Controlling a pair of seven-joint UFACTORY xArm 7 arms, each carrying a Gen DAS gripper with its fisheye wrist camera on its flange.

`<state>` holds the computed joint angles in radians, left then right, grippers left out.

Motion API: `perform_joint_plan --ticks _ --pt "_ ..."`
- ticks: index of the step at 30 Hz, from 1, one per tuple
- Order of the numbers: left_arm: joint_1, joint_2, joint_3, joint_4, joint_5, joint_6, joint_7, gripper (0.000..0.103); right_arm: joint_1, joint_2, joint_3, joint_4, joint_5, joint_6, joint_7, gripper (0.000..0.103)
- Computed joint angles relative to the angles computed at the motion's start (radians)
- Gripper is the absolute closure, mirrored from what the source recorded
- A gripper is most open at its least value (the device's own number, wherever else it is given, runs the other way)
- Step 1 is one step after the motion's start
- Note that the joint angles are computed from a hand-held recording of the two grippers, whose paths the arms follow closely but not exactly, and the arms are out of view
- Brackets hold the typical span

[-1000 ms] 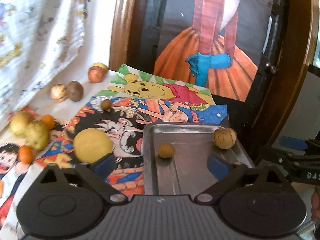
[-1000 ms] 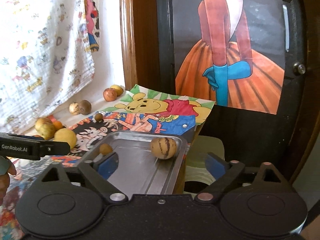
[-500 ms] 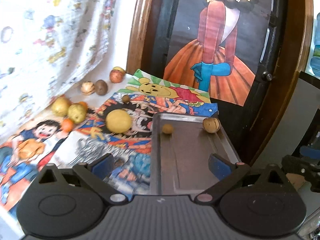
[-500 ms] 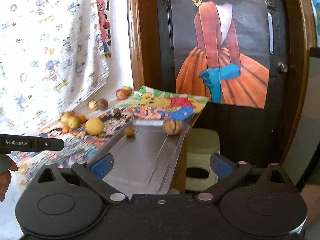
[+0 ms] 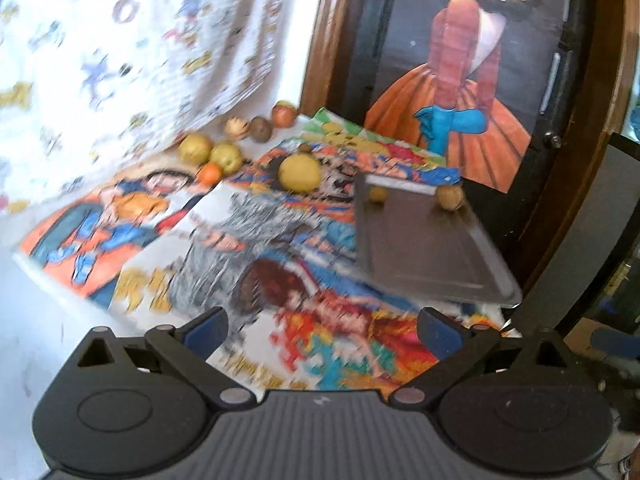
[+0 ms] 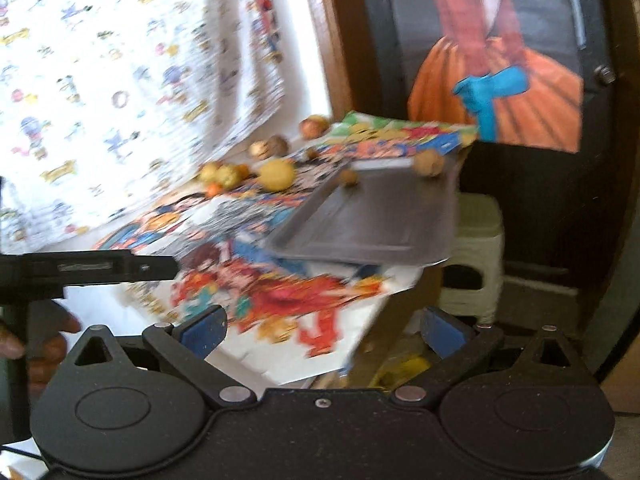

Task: Organize fruits
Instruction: 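Withdraw both tools from the tray back toward the remaining fruits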

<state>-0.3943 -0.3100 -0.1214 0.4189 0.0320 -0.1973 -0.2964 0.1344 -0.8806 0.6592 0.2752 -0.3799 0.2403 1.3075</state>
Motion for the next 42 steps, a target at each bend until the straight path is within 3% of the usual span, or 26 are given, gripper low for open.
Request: perform_joint_plan --ticks 5,7,9,12,15,17,22,25,28,35,39,42 --pt "0.122 0.052 -0.083 -0.001 -0.031 -0.024 0.002 0.0 -0.177 0.13 0.055 0.021 -0.035 -0.252 -0.049 0.001" --pt "0.102 0.082 -0.045 0.025 -0.024 0.005 0.001 0.0 -0.201 0.215 0.034 0.056 -0.026 -0.277 -0.105 0.001" --pt "0.031 0.106 0.042 0.07 -0.014 0.073 0.009 0.0 -0.141 0.319 -0.069 0.098 -0.004 -0.275 -0.183 0.001" --pt "-0.096 0.139 0.166 0.173 -0.098 0.219 0.101 0.001 0.001 0.395 -0.227 0.184 0.067 -0.148 -0.297 0.001" --pt "0.001 0.16 0.083 0.316 -0.019 0.435 0.042 0.001 0.121 0.4 -0.356 0.28 0.162 0.025 -0.406 0.001" --pt "0.031 0.162 0.056 0.401 -0.019 0.56 0.037 0.001 0.157 0.4 -0.412 0.353 0.224 0.122 -0.461 0.001" --pt "0.095 0.184 0.002 0.649 -0.011 0.888 0.033 0.001 0.166 0.428 -0.481 0.561 0.314 0.346 -0.597 0.001" --pt "0.117 0.221 -0.012 0.784 0.0 1.027 0.005 0.0 0.149 0.482 -0.502 0.677 0.34 0.406 -0.681 0.001" --pt "0.129 0.269 -0.015 0.896 0.013 1.108 -0.02 0.0 0.127 0.538 -0.501 0.758 0.337 0.418 -0.74 0.001" --pt "0.139 0.381 0.001 1.048 0.084 1.177 -0.056 0.0 0.123 0.705 -0.489 0.927 0.347 0.49 -0.788 0.001" --pt "0.155 0.468 0.019 1.14 0.063 1.212 0.004 0.0 0.133 0.824 -0.482 1.019 0.292 0.518 -0.758 0.001" --pt "0.16 0.547 0.032 1.197 0.083 1.183 0.071 0.0 0.153 0.935 -0.491 1.084 0.264 0.529 -0.792 0.001"
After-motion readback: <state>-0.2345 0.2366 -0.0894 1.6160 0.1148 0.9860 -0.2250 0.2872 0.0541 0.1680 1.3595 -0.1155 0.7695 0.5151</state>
